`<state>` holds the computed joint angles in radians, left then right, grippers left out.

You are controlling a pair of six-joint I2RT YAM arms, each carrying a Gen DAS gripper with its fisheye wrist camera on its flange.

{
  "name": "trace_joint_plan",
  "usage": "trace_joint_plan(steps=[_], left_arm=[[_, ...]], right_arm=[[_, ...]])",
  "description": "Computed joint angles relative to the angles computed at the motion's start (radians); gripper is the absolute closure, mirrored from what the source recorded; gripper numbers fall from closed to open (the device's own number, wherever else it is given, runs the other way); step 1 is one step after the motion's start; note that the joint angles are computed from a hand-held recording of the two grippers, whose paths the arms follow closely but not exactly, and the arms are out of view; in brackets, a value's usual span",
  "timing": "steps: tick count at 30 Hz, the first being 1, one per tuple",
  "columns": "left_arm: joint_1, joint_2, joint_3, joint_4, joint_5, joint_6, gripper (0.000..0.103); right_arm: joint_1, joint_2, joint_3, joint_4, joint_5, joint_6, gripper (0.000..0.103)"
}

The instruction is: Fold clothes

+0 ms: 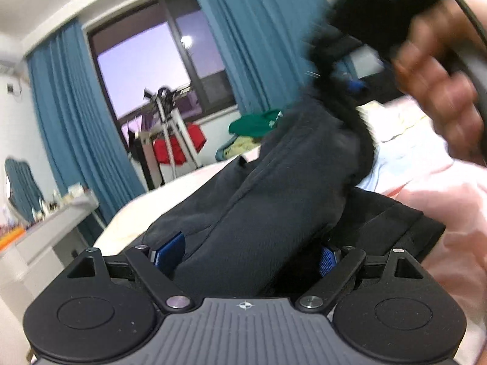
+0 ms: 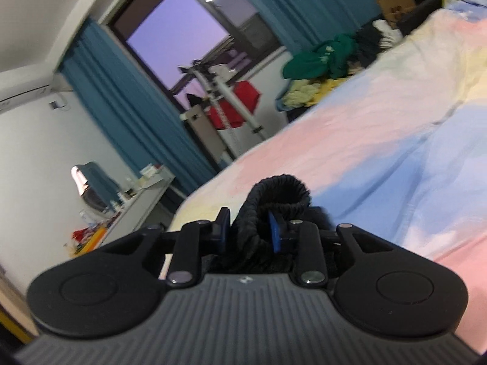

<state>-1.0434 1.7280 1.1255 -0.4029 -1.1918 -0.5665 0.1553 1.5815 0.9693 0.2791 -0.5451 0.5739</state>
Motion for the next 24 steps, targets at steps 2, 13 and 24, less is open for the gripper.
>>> trace_joint_plan(steps=[2, 13, 24], left_arm=[[-0.012, -0.034, 0.007, -0.118, 0.016, -0.107, 0.015], [-0.079, -0.063, 0.091, -0.611, 0.093, -0.531, 0.013], [-0.014, -0.245, -0.012, -0.705, 0.180, -0.751, 0.009]], right_arm=[[-0.027, 0.023, 0.012, -0.041, -0.012, 0.020, 0.078], [-0.094, -0.054, -0.110, -0.082, -0.073, 0.195, 0.025], [-0.107, -0.009, -0.131, -0.176, -0.267, 0.204, 0.017]])
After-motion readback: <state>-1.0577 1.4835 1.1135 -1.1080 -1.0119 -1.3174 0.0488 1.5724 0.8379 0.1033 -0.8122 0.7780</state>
